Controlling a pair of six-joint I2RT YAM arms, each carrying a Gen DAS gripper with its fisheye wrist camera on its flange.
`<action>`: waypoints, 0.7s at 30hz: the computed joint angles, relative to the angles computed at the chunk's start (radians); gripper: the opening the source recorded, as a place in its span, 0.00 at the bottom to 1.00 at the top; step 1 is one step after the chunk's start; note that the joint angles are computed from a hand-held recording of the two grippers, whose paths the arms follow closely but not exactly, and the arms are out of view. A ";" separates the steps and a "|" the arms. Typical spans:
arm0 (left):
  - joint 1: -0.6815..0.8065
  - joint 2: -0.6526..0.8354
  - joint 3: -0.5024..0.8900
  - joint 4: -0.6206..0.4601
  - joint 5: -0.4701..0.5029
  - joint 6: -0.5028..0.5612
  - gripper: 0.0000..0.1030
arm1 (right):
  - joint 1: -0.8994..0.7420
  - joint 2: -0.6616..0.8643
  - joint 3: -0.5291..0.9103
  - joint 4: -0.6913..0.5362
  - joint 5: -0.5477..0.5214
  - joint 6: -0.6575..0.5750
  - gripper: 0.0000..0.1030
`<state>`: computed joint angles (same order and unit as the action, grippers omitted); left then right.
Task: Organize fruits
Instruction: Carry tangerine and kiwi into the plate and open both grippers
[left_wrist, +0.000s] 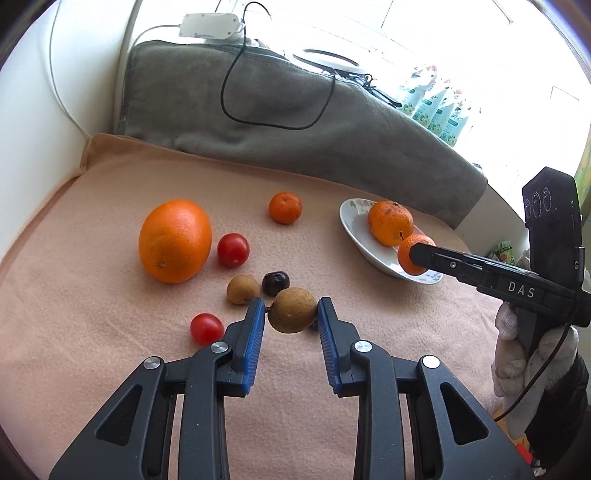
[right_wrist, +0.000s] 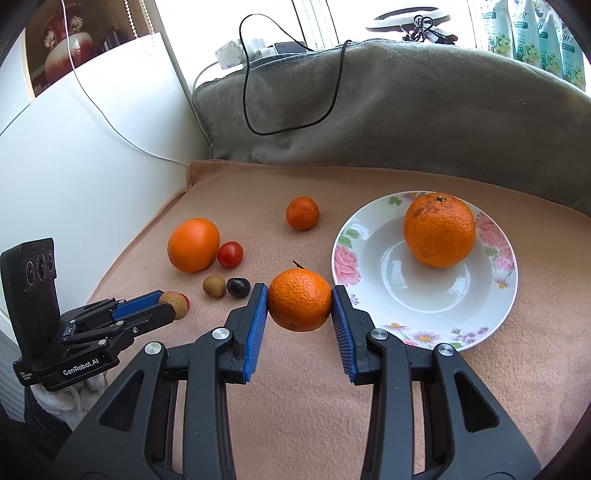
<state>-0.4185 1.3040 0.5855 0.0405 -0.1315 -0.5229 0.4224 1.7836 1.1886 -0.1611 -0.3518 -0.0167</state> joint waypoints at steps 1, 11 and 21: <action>-0.001 0.014 0.015 0.005 0.004 0.007 0.27 | -0.006 -0.002 -0.002 0.002 0.001 0.001 0.36; -0.022 0.199 0.205 0.037 0.053 0.076 0.27 | -0.093 -0.011 -0.015 0.008 0.002 0.000 0.36; -0.046 0.364 0.380 0.013 0.075 0.121 0.27 | -0.163 0.032 0.013 0.000 0.001 -0.009 0.36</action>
